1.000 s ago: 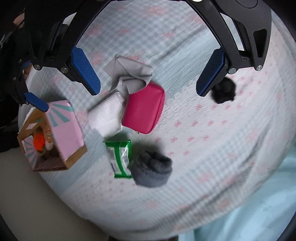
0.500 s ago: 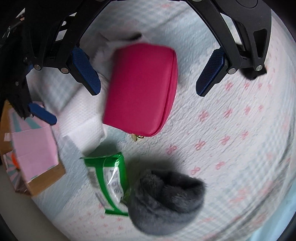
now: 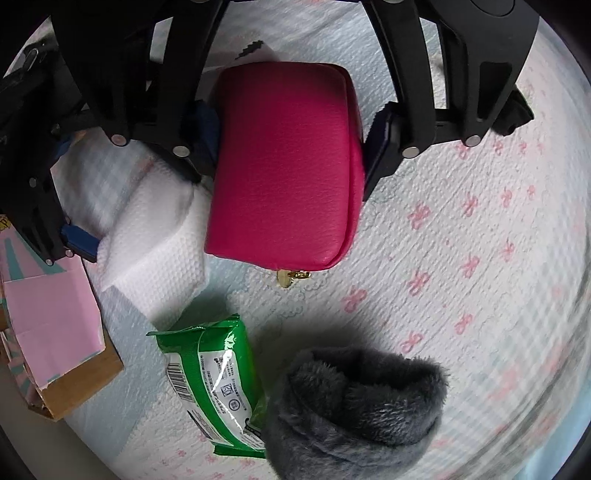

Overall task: Organize soft objects
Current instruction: 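Grasp the pink pouch with the left tool while the right tool grasps the white mesh cloth, then carry the pink pouch and white cloth into the box and release both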

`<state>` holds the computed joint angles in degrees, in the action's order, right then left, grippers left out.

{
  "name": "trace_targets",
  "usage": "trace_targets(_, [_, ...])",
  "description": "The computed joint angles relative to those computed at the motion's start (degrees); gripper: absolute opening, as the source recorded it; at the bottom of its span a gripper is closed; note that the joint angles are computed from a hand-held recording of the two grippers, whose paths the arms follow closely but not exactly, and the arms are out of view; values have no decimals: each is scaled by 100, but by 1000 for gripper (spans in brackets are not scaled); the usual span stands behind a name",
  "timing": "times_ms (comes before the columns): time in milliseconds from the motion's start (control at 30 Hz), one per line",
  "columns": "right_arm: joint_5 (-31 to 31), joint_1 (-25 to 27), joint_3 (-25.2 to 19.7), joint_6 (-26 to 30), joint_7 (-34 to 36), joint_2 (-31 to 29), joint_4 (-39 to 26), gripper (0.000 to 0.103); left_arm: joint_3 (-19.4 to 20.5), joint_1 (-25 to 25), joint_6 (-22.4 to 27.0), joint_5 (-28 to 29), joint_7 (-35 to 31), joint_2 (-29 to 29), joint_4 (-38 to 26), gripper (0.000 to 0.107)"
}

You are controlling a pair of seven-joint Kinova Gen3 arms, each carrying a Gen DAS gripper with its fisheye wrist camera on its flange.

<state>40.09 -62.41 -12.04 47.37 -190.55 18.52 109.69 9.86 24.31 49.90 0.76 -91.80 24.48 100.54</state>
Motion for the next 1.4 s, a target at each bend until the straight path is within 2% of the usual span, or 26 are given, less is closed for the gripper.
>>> trace_targets(67, [54, -78, 2, 228, 8, 37, -75, 69, 10, -111, 41, 64, -109, -45, -13, 55])
trace_targets(100, [61, -106, 1, 300, -29, 51, -105, 67, 3, -183, 76, 99, -167, -88, -16, 52])
trace_targets(267, [28, -36, -45, 222, -28, -20, -106, 41, -100, -217, 171, 7, -66, -275, -54, 46])
trace_targets(333, [-38, 43, -66, 132, 67, -91, -90, 35, -95, -251, 252, 27, -37, -366, -69, 45])
trace_targets(567, [-54, 92, -163, 420, -50, -463, -62, 34, -126, -399, 501, 16, 25, -816, -163, 45])
trace_targets(767, [-174, 215, -435, 770, 4, -836, -166, 34, -116, -434, 737, -38, 277, -1471, -133, 45])
trace_targets(833, [-181, 201, -541, 986, -21, -965, -230, 34, -70, -368, 718, -94, 504, -1607, -81, 45])
trace_targets(1033, [-201, 180, -929, 1780, -44, -1435, -544, 34, 109, -206, 1063, -294, 1348, -2291, -120, 45])
trace_targets(1267, [-195, 167, -1505, 2892, -31, -1952, -1110, 34, 429, -123, 1580, -338, 2071, -2955, -576, 45])
trace_targets(1400, [-361, 336, -1797, 3399, 48, -2331, -1391, 34, 618, -94, 1757, -274, 2536, -3132, -879, 45])
